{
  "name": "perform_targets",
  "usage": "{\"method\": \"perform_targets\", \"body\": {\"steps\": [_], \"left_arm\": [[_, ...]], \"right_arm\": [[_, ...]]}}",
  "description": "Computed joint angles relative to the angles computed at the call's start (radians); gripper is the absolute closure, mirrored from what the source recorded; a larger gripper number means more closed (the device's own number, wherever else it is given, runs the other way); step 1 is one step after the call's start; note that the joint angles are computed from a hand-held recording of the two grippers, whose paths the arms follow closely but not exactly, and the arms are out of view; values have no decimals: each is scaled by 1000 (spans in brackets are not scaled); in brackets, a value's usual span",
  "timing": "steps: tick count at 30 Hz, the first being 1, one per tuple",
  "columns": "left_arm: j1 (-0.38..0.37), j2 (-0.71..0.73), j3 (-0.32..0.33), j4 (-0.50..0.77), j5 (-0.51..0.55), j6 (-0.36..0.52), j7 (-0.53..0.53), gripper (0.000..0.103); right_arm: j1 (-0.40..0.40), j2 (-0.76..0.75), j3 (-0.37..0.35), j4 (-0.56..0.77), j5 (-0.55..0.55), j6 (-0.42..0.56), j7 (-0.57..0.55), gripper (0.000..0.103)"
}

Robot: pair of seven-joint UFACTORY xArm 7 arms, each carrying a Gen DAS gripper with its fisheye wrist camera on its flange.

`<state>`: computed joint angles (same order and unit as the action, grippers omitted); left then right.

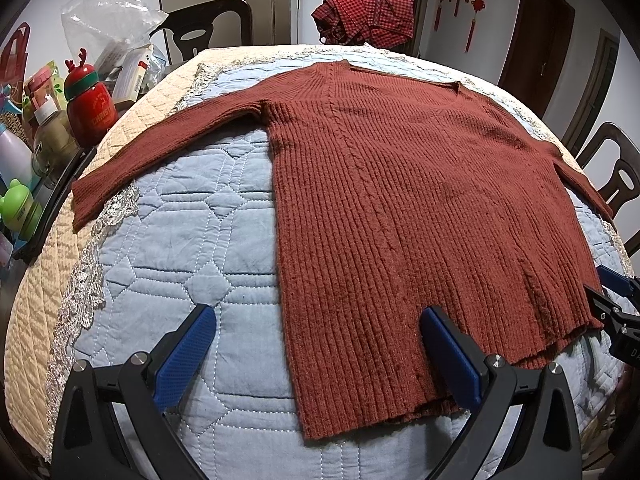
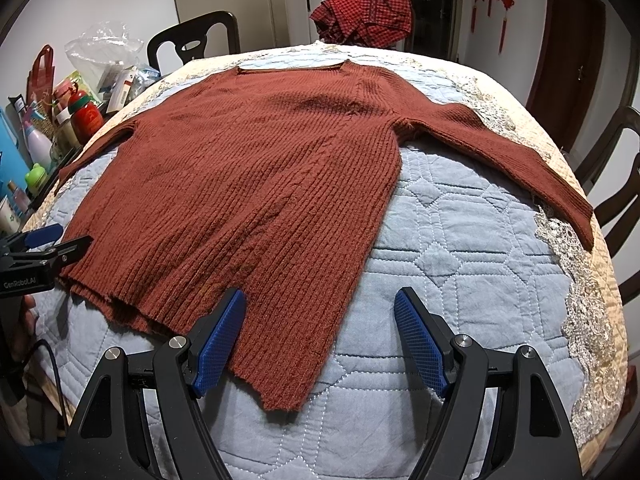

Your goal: Fold small clothes

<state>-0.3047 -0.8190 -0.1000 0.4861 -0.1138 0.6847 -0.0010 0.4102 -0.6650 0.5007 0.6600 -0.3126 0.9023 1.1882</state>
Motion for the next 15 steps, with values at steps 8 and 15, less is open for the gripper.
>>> {"method": "perform_targets", "body": {"steps": [8, 15], "left_arm": [[-1, -2, 0, -3, 1, -3, -2, 0], [-2, -1, -4, 0, 0, 5, -9, 0]], "right_arm": [[1, 4, -5, 3, 3, 2, -2, 26], [3, 4, -8, 5, 1, 3, -12, 26]]}}
